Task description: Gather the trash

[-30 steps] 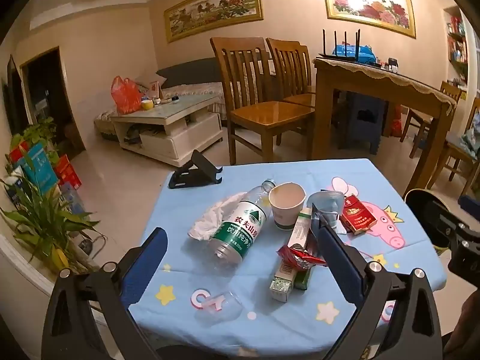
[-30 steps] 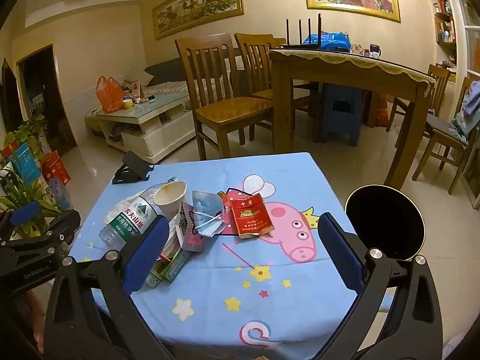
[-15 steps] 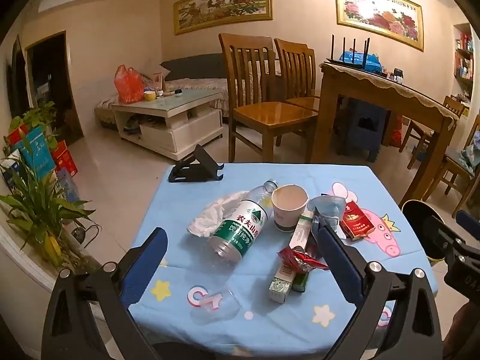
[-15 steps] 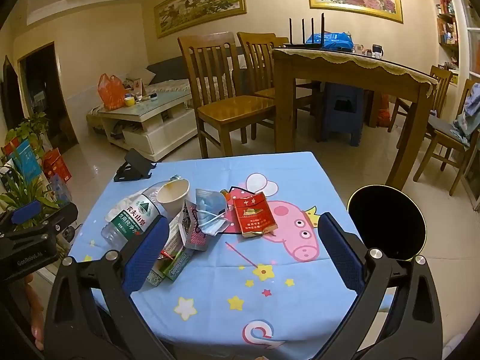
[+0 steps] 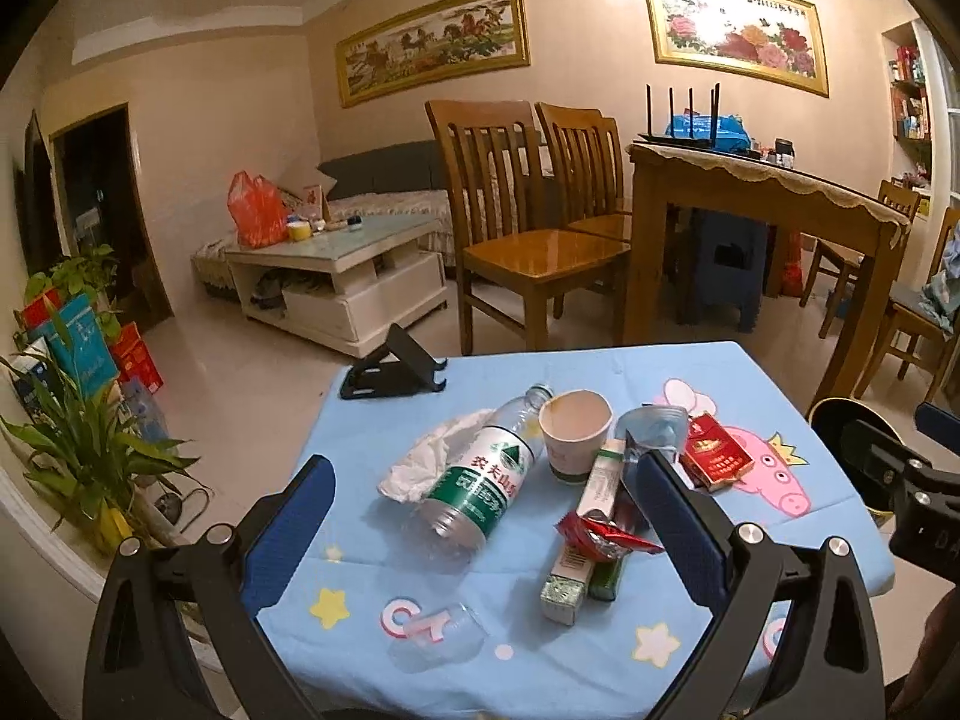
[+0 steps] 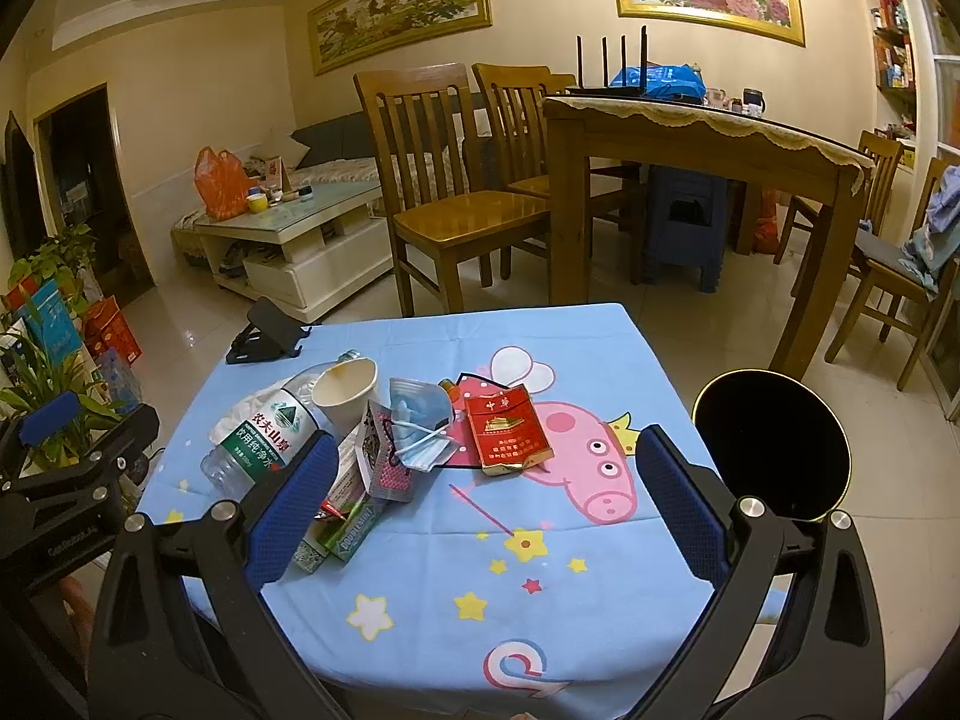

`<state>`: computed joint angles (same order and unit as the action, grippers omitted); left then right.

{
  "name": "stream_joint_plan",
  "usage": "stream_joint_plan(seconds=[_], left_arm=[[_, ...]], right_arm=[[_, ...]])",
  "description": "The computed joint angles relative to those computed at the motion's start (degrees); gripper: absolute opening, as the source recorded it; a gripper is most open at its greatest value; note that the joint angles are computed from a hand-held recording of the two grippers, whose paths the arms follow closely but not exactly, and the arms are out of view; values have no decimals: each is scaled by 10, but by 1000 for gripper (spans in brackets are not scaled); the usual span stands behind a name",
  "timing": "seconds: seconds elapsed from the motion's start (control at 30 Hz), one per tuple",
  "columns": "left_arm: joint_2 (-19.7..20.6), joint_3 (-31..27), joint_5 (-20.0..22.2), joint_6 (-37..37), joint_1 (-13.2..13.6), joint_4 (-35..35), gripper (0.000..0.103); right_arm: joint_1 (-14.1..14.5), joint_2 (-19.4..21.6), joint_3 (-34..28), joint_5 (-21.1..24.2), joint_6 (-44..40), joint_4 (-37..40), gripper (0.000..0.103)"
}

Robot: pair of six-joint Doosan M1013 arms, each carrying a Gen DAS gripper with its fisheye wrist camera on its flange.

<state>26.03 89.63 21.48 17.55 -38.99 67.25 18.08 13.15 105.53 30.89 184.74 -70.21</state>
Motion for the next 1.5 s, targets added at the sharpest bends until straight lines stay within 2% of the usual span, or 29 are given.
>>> stream_joint_plan(seconds=[0.07,0.13,0.2,0.27,0.6,0.8,1.5], left_arm=[[2,-3,1,23,2,-24,97],[3,-9,-4,78,5,-78,97],[3,-9,-11,102,7,-96,97],[1,-7,0,90,1,-79,97],[3,-8,4,107,0,-92,97],[3,-8,19,86,-2,-74,97],[2,-7,9,97,0,-90,97]], right_arm=[[0,0,0,-1,-1,0,98],[-1,-1,0,-1,-4,3,98],[-1,-1,0,0,-3,2,98],[0,-1,0,1,-6,5,98],[-1,-1,0,-2,-12,12,98],[-3,-4,5,-5,-10,10,98],[-3,-3,5,-6,-12,11,98]])
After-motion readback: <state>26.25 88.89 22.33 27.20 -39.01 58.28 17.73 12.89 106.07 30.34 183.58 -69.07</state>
